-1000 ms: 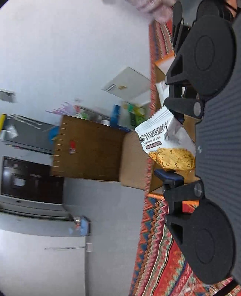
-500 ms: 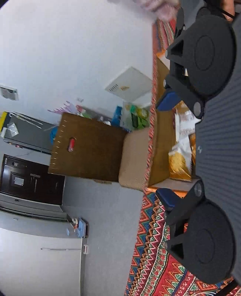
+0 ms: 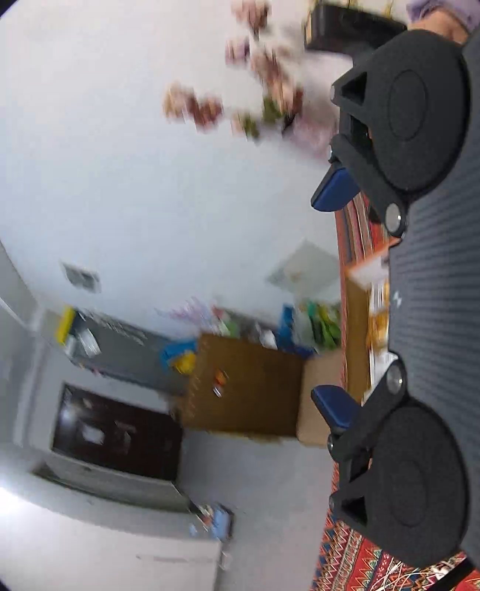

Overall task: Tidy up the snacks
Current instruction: 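Open both tools to drop the white packets into the box, then move both tools back toward the snack pile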

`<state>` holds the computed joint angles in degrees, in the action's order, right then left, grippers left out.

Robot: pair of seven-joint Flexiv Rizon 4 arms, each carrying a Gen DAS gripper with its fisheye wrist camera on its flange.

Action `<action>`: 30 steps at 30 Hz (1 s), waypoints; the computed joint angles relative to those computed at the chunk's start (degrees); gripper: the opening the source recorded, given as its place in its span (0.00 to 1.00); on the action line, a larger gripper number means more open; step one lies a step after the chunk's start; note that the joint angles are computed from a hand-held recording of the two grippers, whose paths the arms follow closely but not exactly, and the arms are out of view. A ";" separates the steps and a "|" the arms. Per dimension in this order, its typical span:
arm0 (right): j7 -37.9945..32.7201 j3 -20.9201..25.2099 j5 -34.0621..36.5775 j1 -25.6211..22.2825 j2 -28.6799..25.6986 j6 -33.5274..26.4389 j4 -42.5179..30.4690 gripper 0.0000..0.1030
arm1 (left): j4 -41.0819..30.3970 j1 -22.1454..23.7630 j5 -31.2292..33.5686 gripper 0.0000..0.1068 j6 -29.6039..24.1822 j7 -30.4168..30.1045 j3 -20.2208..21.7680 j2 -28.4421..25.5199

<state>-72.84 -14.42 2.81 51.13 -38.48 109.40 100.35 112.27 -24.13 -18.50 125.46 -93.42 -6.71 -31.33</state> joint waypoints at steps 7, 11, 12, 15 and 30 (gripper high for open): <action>-10.93 -2.65 14.02 11.73 13.42 16.24 20.95 1.00 | 13.82 -13.71 -10.93 0.96 16.61 3.07 0.76 5.61; -16.35 1.28 23.47 16.03 17.14 26.29 29.92 1.00 | 19.03 -23.35 -24.97 0.96 32.12 5.86 -2.36 2.47; -17.45 2.39 26.03 17.11 17.45 28.46 31.48 1.00 | 20.03 -25.41 -28.28 0.96 35.69 6.01 -3.57 1.28; -17.57 7.76 31.36 18.18 16.34 37.21 36.49 1.00 | 22.70 -29.81 -36.47 0.96 43.32 6.20 -7.47 -1.52; -11.82 31.70 59.74 19.95 -21.55 66.41 28.69 1.00 | 17.34 -39.78 -66.04 0.96 56.78 3.28 -21.51 -25.12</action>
